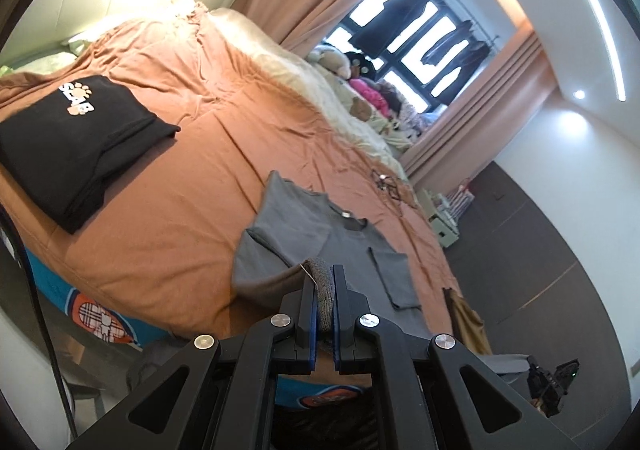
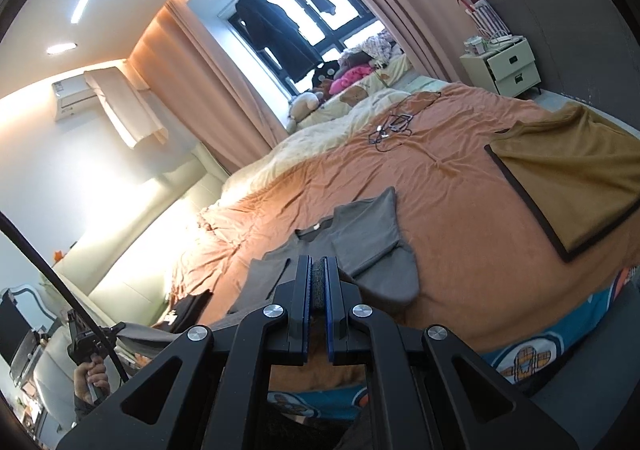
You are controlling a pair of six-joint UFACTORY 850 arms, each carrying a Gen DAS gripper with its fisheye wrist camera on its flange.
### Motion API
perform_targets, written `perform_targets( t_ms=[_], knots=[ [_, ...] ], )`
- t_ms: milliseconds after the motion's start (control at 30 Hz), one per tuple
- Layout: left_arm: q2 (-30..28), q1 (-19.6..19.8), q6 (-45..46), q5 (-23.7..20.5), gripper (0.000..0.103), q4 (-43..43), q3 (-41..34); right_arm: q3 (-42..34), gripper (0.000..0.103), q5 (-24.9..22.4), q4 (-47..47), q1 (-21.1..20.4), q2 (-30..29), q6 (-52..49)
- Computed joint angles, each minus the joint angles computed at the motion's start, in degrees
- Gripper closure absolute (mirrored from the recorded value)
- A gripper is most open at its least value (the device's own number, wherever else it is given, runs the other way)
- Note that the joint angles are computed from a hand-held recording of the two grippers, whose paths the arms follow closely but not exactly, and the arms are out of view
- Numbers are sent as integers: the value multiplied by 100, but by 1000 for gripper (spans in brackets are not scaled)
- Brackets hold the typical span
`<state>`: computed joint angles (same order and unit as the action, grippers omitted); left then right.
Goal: Fold small clothes
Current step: 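Lift the hem with both grippers and carry it toward the collar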
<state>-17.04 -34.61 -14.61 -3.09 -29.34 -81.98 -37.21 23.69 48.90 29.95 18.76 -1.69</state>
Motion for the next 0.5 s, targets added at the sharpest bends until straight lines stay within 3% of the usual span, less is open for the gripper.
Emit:
perform_targets(
  t_ms=[233,433,500],
  knots=[
    [-1141,214,-1421,-929,98,1553,-1656,-1188,101,-723,-613,-791,-1108,325],
    [-2360,350,-1741,-1978,98,2026,-3575,-2165,101,-1301,-655,-1202,-1944,243],
    [-2896,398,-1801,-2404,98,2091,-4423,-2489,101,-1481,-206,-1292,-2209,-236]
  ],
)
